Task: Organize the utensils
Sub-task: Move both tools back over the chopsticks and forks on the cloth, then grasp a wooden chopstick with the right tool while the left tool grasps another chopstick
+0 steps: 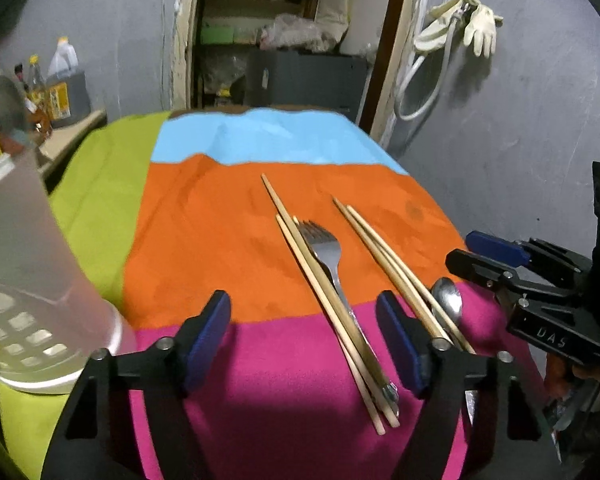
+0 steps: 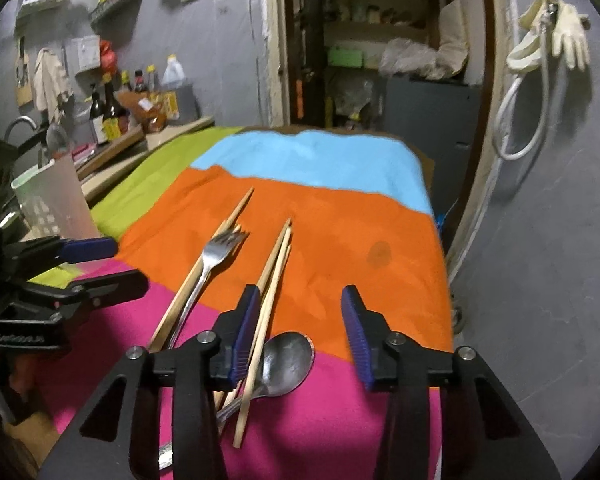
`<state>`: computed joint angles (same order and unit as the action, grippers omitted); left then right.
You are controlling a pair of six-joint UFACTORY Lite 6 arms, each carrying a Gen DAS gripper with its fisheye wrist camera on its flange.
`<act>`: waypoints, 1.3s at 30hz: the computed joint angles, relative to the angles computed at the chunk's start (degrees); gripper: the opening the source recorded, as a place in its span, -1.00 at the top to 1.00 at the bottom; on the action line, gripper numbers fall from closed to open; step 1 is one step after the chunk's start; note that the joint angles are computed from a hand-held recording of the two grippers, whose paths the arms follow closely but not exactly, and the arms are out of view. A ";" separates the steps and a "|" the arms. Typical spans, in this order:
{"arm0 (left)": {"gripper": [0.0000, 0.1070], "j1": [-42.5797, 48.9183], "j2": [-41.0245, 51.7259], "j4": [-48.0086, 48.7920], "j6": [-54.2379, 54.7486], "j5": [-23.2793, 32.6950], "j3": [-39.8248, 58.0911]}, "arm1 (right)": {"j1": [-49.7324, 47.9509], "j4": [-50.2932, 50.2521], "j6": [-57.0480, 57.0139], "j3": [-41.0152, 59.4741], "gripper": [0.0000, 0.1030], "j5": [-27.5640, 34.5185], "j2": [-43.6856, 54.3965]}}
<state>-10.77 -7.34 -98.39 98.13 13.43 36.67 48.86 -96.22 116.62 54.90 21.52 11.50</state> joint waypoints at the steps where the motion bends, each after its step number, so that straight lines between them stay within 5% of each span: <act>1: -0.12 0.67 1.62 3.29 -3.22 1.01 1.21 | -0.54 0.46 -0.79 0.58 0.39 -1.24 0.77; 9: 0.41 2.97 12.99 23.56 -24.85 5.76 11.59 | -3.10 8.74 -11.00 5.24 0.59 -6.71 6.07; 19: 0.48 3.69 17.89 26.89 -28.68 7.47 17.29 | -3.88 20.47 -24.29 9.59 0.64 -6.59 10.07; 24: 0.74 3.08 20.38 36.98 -39.34 6.92 21.33 | -4.51 25.90 -30.06 12.51 0.78 -6.24 12.29; 39: 0.74 4.14 26.84 40.79 -44.47 11.81 29.77 | -8.41 38.99 -43.44 18.77 0.82 -8.61 16.80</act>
